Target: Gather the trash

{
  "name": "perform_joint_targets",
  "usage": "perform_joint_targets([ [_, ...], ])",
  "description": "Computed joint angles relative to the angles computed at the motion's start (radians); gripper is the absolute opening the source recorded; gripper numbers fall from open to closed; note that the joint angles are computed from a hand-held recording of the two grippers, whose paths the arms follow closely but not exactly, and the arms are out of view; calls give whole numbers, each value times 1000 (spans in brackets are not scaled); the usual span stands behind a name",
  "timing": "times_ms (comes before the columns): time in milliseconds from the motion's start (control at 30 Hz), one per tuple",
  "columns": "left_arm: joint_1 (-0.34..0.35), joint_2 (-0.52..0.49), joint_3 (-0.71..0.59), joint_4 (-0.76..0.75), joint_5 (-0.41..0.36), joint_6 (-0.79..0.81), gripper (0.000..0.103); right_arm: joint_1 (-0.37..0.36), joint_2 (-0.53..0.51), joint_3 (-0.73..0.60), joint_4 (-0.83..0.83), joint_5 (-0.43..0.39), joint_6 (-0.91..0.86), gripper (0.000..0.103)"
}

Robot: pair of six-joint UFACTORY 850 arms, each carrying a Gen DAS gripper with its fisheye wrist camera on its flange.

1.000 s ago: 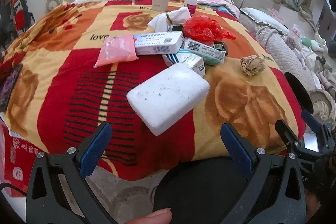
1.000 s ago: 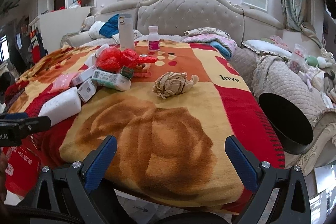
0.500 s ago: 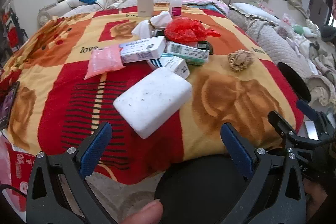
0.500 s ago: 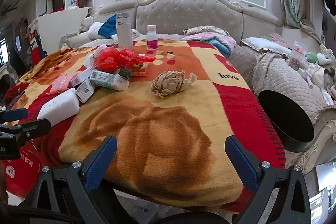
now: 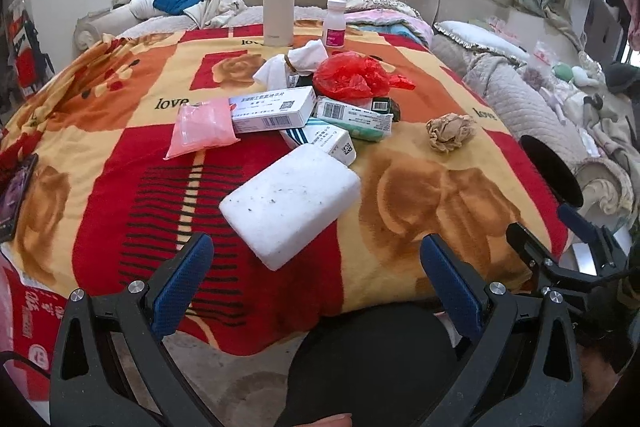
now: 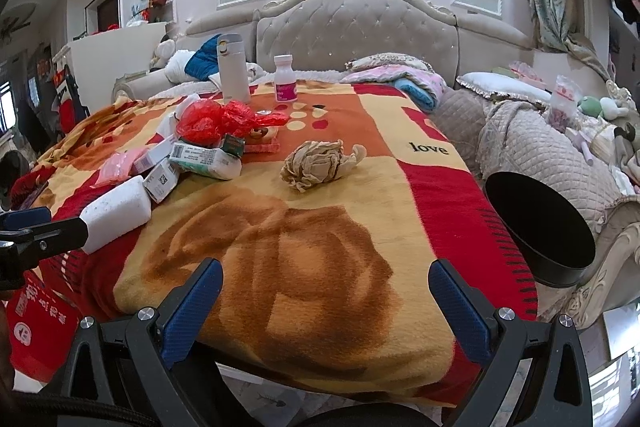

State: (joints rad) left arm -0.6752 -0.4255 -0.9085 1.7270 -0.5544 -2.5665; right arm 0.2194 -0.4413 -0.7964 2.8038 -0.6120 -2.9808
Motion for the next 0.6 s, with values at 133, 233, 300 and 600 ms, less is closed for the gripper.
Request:
perform_joint_targets([
  [133, -3, 7, 6, 23, -6, -21, 103, -4, 0, 0, -5, -3, 10, 102],
  [233, -5, 4, 0, 5, -6, 5, 103, -5, -1, 0, -7, -5, 13, 102],
  [300, -5, -4, -10, -29, -1, 38, 103, -6, 0, -1, -9, -3, 13, 102],
  [600, 14, 1, 6, -2, 29, -10, 103, -7, 2, 1, -12, 0, 19, 102],
])
